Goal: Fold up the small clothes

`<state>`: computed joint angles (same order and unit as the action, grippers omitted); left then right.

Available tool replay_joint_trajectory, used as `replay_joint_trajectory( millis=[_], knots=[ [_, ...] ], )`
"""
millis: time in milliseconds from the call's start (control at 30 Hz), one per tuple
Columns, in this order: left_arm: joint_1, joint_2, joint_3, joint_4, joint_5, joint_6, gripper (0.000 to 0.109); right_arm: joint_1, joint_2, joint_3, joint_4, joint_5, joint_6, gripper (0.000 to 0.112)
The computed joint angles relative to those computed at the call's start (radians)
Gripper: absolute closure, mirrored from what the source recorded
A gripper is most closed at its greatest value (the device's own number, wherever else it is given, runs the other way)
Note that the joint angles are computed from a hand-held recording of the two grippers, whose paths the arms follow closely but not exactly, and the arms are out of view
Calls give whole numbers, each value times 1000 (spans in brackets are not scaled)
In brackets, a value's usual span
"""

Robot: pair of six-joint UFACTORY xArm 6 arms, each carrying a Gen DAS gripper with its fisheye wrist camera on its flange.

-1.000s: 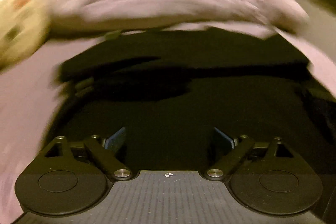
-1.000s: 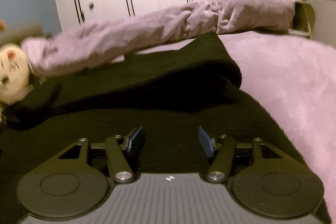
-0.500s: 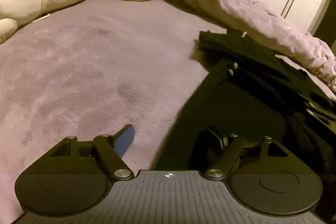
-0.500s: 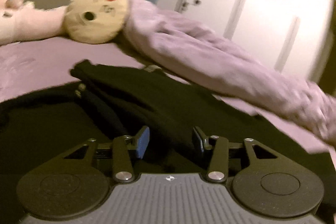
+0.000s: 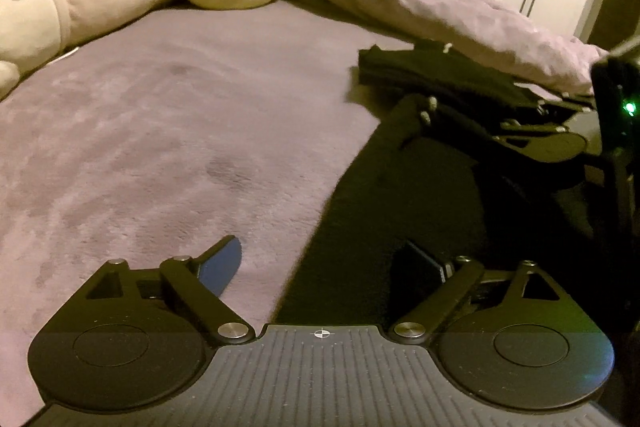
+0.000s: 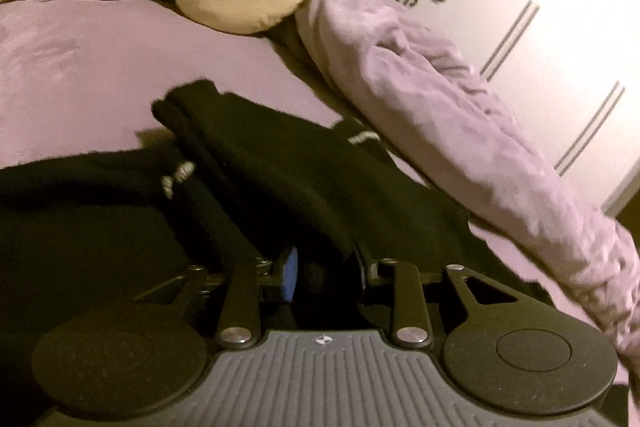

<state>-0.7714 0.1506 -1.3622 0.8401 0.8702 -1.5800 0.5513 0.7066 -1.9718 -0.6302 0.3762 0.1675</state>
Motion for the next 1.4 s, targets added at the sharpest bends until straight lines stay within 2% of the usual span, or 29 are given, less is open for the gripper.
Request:
replay_joint_trajectory(
  millis=[67, 167, 267, 400, 500, 633, 733, 800, 867, 933, 967, 1067, 1133, 1200, 1233, 1267, 1300, 1400],
  knots=[
    [0, 5, -5, -1, 2, 0, 15, 7, 19, -23, -3, 2, -22, 84],
    [3, 1, -3, -11, -4, 9, 15, 5, 21, -20, 12, -17, -11, 98],
    [9, -6, 4, -20, -15, 11, 15, -39, -54, 68, -65, -114, 264, 100],
    [15, -17, 17, -21, -31, -2, 16, -162, -233, 282, -56, -246, 683, 96],
    [15, -1, -9, -36, -9, 7, 16, -239, -332, 416, -113, -207, 955, 86],
    [22, 41, -86, -55, 27, 28, 16, -280, -387, 520, -55, -168, 965, 68],
    [31, 107, -183, -41, 37, 68, 16, -287, -393, 517, -225, -120, 1112, 55],
    [36, 178, -282, -50, 58, 138, 16, -271, -385, 486, -278, -36, 1153, 52],
    [42, 259, -389, -52, 76, 210, 16, -266, -378, 469, -311, -8, 1145, 50],
    [41, 349, -517, -32, 126, 267, 16, -261, -390, 477, -429, 32, 1221, 50],
    [43, 391, -579, -33, 145, 296, 16, -271, -400, 491, -457, 23, 1295, 49],
    [54, 498, -733, -73, 168, 372, 16, -321, -442, 562, -381, 2, 1475, 50],
    [54, 536, -786, -74, 178, 396, 16, -357, -468, 607, -419, -19, 1597, 50],
    [50, 571, -832, -70, 198, 416, 16, -373, -489, 628, -438, -12, 1587, 50],
    [50, 581, -845, -82, 202, 423, 16, -363, -494, 621, -472, 32, 1563, 50],
    [51, 581, -843, -94, 197, 421, 16, -360, -499, 621, -525, 36, 1550, 49],
    [54, 579, -836, -108, 184, 416, 16, -364, -510, 629, -593, -2, 1546, 49],
    [57, 560, -792, -143, 156, 399, 15, -395, -506, 615, -866, -281, 1508, 49]
  ],
)
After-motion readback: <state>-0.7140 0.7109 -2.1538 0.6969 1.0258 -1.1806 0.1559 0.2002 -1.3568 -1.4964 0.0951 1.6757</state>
